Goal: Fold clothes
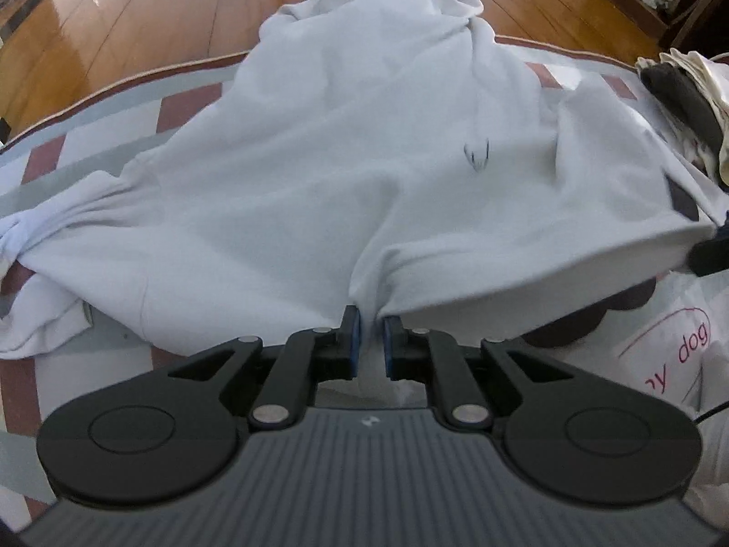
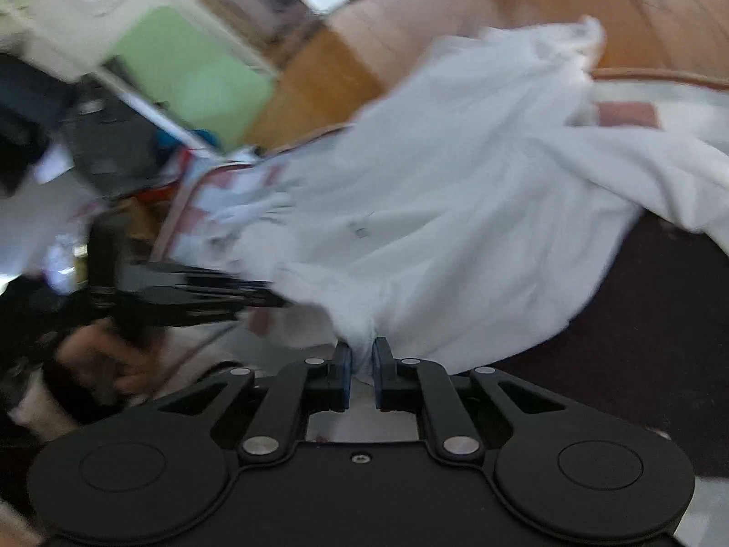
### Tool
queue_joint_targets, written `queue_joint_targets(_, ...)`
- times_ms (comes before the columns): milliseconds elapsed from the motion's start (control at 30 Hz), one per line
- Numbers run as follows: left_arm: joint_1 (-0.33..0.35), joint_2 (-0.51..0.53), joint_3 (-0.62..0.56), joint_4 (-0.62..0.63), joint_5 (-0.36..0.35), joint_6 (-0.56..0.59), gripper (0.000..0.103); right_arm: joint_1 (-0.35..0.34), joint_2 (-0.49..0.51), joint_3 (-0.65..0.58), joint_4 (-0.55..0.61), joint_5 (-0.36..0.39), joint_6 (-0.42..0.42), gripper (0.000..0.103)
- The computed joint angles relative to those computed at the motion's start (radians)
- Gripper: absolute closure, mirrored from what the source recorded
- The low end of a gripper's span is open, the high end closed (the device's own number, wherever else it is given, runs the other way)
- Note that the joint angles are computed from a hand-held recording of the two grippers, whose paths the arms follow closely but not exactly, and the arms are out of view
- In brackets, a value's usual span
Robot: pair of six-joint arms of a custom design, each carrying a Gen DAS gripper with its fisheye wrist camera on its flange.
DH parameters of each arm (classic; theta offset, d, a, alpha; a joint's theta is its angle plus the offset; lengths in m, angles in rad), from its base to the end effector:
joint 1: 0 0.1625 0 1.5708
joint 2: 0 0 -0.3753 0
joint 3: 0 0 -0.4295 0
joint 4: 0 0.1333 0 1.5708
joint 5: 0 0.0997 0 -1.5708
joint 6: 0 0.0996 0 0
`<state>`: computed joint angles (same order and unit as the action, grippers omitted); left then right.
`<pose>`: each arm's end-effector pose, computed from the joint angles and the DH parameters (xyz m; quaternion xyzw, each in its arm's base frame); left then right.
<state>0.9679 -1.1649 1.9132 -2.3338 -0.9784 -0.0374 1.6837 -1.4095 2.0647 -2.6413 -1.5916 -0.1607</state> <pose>-0.1641 -0.5716 0.1339 0.2648 0.9190 -0.0985 0.2748 0.1904 -0.5141 0.2203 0.1313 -0.9696 0.2058 0.0151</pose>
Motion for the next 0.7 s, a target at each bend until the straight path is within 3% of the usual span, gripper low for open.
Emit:
queue_joint_targets(133,-0.005,0.010,-0.003,0.047,0.001,-0.009,0.092,0.004,0.022,-0.035,0.116,-0.054,-0.027,0.091)
queue_joint_targets(167,-0.007,0.013,-0.005,0.066,0.000,-0.004,0.087,-0.007,0.028,-0.043,0.155,-0.057,0.001,0.091)
queue_joint_targets(200,-0.007,0.015,-0.007,0.087,0.000,0.002,0.071,-0.020,0.036,-0.049,0.193,-0.058,0.036,0.091)
queue_joint_targets(233,-0.006,0.013,-0.008,0.103,0.005,-0.003,0.064,-0.044,0.040,-0.048,0.220,-0.055,0.097,0.091)
queue_joint_targets(333,-0.002,0.008,-0.017,0.120,0.002,-0.010,0.061,-0.086,0.038,-0.037,0.269,-0.045,0.187,0.092)
queue_joint_targets(367,-0.001,-0.002,-0.015,0.112,-0.020,-0.001,0.061,-0.084,0.032,-0.032,0.272,-0.027,0.173,0.092)
queue_joint_targets(400,0.002,-0.015,-0.010,0.099,-0.052,0.010,0.059,-0.081,0.025,-0.027,0.275,-0.008,0.158,0.101)
queue_joint_targets(500,0.014,-0.037,-0.008,0.049,-0.161,0.017,0.057,-0.074,0.006,-0.012,0.279,0.038,0.117,0.101)
queue_joint_targets(567,0.017,-0.020,-0.024,-0.012,-0.226,0.033,0.057,-0.072,-0.011,0.005,0.223,-0.010,0.123,0.101)
queue_joint_targets(667,-0.006,0.052,-0.065,-0.117,-0.284,0.106,0.055,-0.082,-0.055,0.042,0.119,-0.076,0.175,0.092)
queue_joint_targets(700,-0.014,0.080,-0.082,-0.150,-0.303,0.133,0.051,-0.083,-0.075,0.056,0.079,-0.107,0.191,0.081)
